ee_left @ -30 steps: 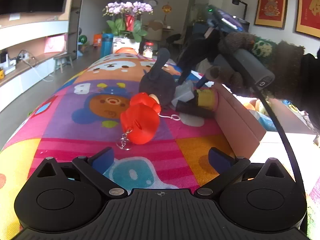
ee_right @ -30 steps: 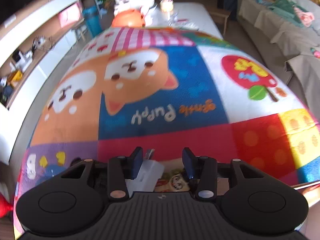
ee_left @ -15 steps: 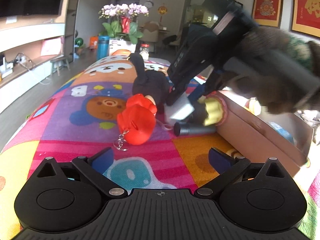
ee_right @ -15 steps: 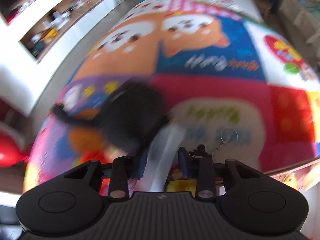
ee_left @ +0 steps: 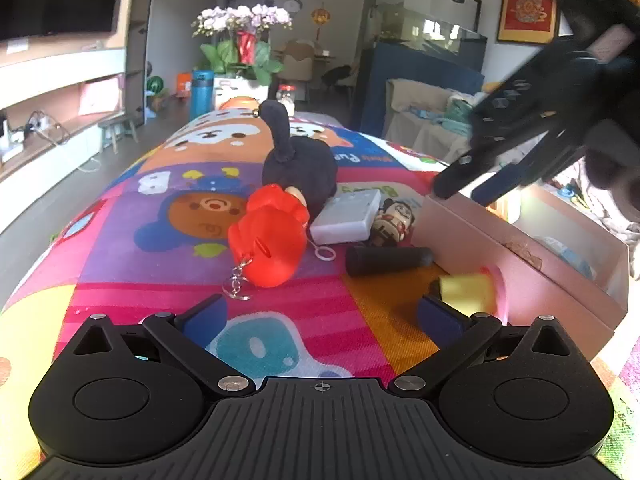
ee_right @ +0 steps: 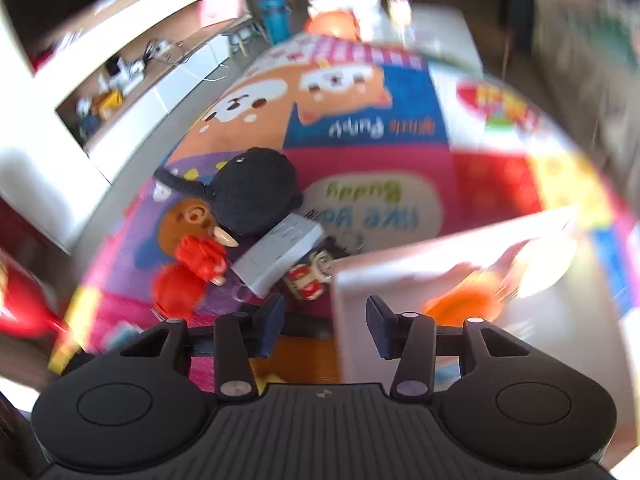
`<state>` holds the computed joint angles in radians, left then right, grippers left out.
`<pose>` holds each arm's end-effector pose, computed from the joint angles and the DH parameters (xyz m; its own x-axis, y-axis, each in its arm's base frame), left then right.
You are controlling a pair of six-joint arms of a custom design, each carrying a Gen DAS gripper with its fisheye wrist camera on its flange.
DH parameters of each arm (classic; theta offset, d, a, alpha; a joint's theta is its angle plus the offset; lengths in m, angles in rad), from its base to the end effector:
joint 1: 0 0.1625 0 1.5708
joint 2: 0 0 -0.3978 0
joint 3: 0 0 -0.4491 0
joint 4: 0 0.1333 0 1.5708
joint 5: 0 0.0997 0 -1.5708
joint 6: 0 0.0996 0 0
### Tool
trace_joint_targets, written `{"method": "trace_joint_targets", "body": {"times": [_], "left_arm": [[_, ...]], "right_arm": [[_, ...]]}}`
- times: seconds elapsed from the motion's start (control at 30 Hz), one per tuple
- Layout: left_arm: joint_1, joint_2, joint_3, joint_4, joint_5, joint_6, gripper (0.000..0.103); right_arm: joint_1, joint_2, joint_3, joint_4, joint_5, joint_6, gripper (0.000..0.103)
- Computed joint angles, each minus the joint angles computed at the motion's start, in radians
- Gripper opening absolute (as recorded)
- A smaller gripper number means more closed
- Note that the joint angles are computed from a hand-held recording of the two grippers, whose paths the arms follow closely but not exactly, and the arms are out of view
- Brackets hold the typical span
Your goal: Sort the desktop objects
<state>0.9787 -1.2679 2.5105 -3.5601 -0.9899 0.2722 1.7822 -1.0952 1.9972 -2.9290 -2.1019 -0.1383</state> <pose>-0.0635 -0.4311 0.1237 -0.7584 0.3152 -0.5705 0.6369 0.5443 -0.5459 0.2044 -0.5575 0.1306 -0.8554 -0.0841 0.5111 -0.3092 0.8745 -0.3737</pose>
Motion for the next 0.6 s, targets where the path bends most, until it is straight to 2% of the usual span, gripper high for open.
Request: {"method": "trace_joint_targets", "body": {"times": [0.1, 0.23, 0.43, 0.53, 0.6], "left_arm": [[0.002, 0.001, 0.000, -0.002, -0.002, -0.001, 0.103], [0.007, -0.005, -0.002, 0.010, -0.013, -0.008, 0.103], [0.011, -0.011, 0.003, 0.000, -0.023, -0.016, 0.103], [0.015, -0.013, 0.002, 0.004, -0.026, -0.029, 0.103], [0.017, -0.013, 0.002, -0.002, -0.019, -0.044, 0.103]], "right_arm": [[-0.032, 0.030, -0.044, 0.065, 0.039, 0.099, 0.045], [-0.029, 0.083, -0.086, 0.007, 0.019, 0.086, 0.047], [-0.008, 0.237, -0.204, -0.191, -0.069, -0.070, 0.048], [0.017, 0.275, -0.210, -0.313, -0.139, -0.196, 0.047], [0.034, 0.266, -0.176, -0.381, -0.163, -0.279, 0.047]]}}
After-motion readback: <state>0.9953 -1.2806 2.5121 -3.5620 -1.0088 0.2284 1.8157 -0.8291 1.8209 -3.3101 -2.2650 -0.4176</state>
